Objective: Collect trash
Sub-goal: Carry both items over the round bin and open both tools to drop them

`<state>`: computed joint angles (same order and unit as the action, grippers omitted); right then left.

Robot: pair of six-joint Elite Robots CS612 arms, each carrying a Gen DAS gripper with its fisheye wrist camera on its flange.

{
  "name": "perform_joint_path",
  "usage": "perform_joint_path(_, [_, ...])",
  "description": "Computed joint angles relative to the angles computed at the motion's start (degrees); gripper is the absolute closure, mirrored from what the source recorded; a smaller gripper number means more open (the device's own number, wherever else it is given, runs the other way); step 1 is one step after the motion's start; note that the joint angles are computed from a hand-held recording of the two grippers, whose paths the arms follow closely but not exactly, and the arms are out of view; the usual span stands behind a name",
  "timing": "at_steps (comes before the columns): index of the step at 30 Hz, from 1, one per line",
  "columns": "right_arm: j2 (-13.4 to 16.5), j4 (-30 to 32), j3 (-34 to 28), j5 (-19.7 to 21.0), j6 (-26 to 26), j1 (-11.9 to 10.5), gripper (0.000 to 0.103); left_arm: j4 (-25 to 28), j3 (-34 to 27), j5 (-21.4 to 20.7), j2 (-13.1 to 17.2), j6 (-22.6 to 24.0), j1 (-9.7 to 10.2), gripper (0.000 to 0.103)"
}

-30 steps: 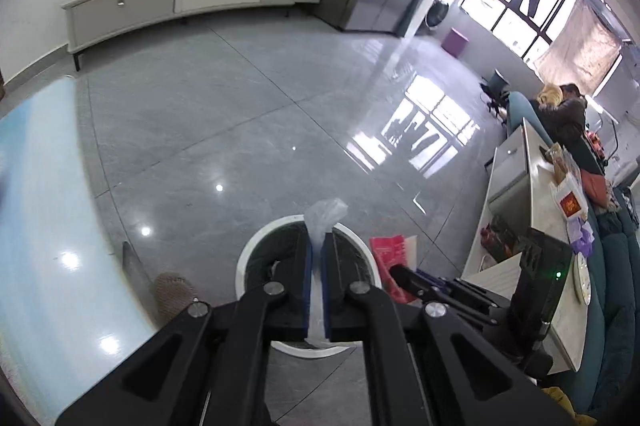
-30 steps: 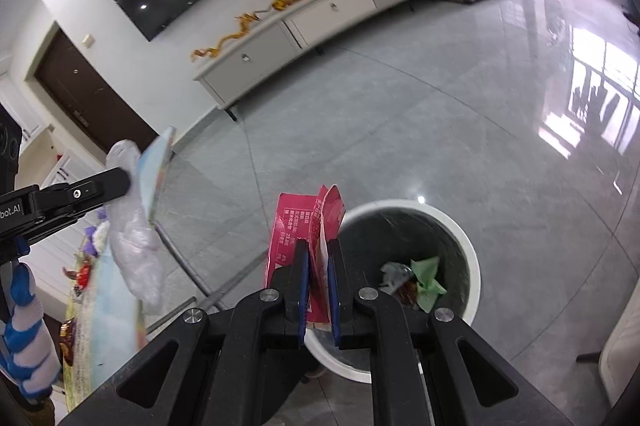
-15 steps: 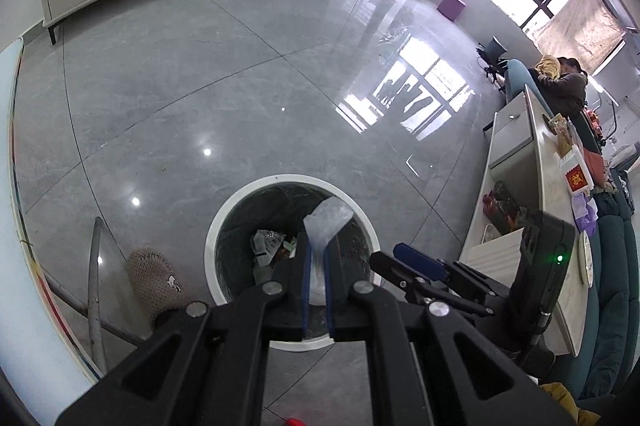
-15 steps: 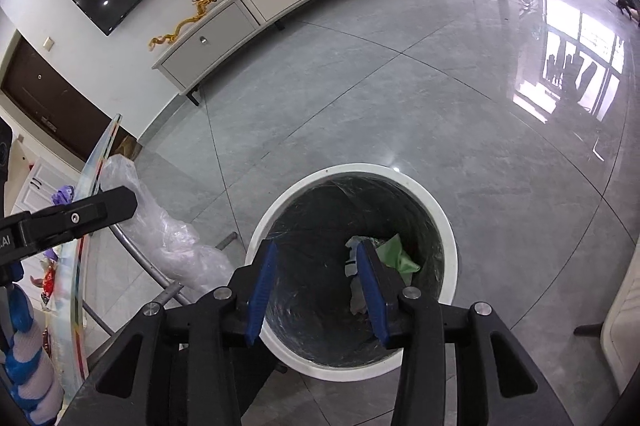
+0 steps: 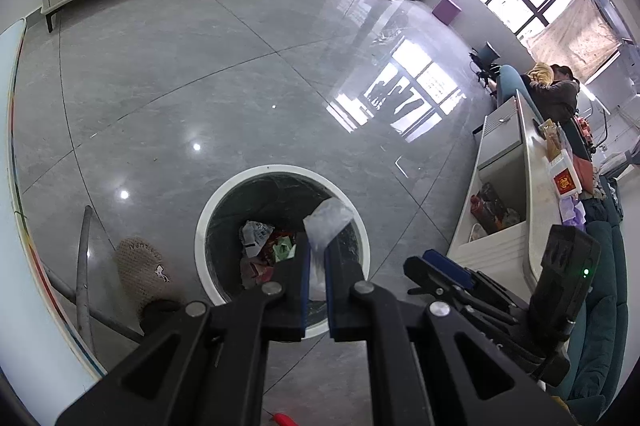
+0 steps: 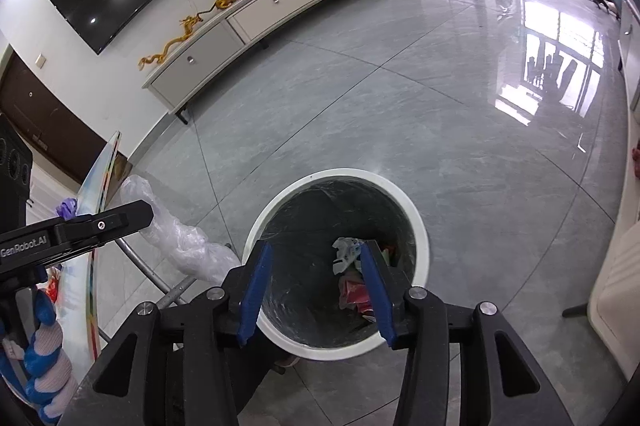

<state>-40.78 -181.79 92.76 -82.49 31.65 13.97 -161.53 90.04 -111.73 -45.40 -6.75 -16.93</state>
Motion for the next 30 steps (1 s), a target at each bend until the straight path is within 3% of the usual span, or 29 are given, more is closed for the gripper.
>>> perform_joint_path(11, [-1.41, -0.04, 1.55, -1.90, 0.24, 0.30, 0.057, 2.45, -0.90, 1.87, 1.06, -0.31, -0.56, 0.095])
perform_joint_path(23, [-1.15, 0.19, 1.91, -1.31, 1.08, -0.20, 0.056, 5.82, -2.29, 0.06, 2.19, -1.44, -0.25, 0.094])
perform_joint_path(25, [-1.12, 0.09, 2.01, -1.26, 1.31, -0.32, 0.056, 6.24, -2.47, -0.30, 2.29, -1.52, -0.24, 0.088])
perform_joint_path(27, [-1.11, -0.10, 2.21, -1.42, 1.66, -0.45, 0.056, 6.04, -2.57, -0.88, 2.41, -2.01, -0.13, 0.060])
perform_joint_path(29, [-1.22, -0.27, 2.48, -1.63, 2.07, -0.48, 0.056, 4.79, -2.41, -0.80, 2.40, -2.85, -0.06, 0.050])
perform_joint_path(30, [-1.23, -0.34, 2.60, -1.72, 2.26, -0.51, 0.055, 4.40, -2.33, -0.81, 2.41, -3.12, -0.03, 0.050])
